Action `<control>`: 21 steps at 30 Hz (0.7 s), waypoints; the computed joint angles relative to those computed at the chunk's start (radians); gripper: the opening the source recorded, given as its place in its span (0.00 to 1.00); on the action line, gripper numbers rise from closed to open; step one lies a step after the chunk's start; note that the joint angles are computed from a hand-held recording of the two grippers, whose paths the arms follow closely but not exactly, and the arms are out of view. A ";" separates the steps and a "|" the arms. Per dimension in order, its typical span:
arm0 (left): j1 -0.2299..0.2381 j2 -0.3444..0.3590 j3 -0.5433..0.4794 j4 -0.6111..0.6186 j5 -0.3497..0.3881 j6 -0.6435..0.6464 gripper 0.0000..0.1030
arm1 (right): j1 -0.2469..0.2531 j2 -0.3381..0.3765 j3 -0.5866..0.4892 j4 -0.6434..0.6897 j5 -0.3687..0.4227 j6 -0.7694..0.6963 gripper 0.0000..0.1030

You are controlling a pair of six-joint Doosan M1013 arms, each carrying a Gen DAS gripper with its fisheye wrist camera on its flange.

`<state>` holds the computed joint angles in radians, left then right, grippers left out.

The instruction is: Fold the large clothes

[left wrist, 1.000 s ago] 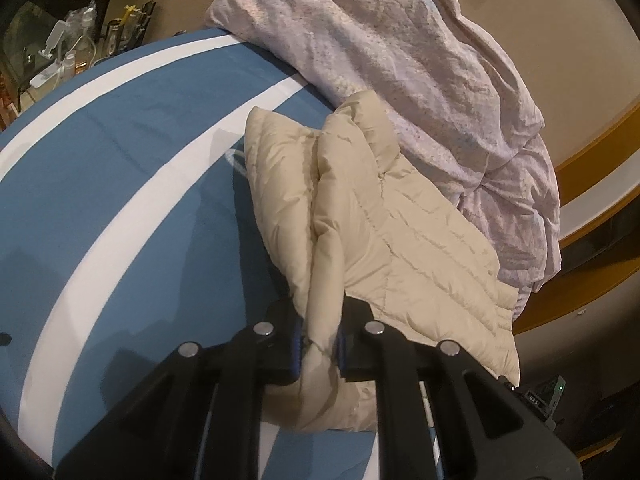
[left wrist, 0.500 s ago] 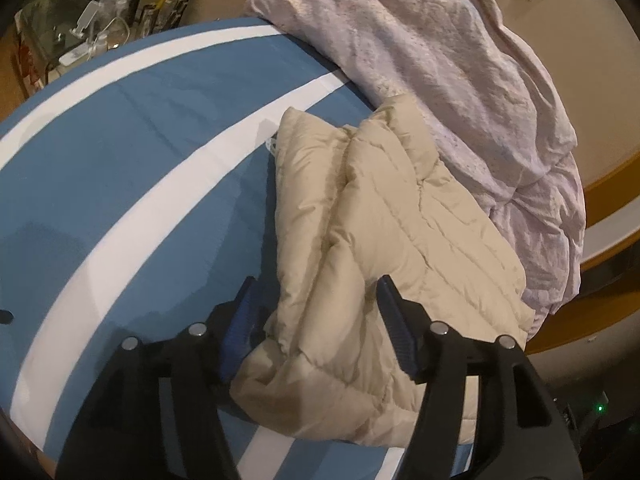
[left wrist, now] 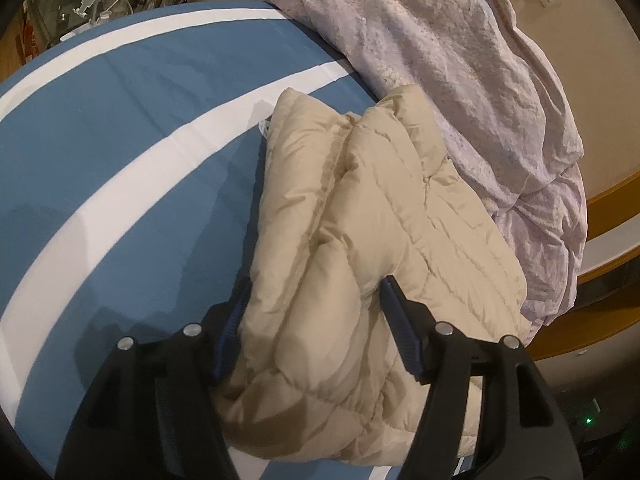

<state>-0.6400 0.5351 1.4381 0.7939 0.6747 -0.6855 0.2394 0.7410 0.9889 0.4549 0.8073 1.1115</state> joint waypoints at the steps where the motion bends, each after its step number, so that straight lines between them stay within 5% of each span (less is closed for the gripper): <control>1: 0.000 0.002 -0.002 0.001 0.003 0.001 0.63 | 0.003 0.001 0.002 -0.007 -0.004 0.003 0.66; 14: 0.000 0.012 -0.013 0.039 0.021 -0.046 0.62 | 0.041 -0.012 0.067 -0.132 -0.136 0.021 0.66; 21: 0.004 0.006 0.015 0.116 -0.039 -0.186 0.37 | 0.051 0.028 0.020 -0.194 -0.067 0.079 0.67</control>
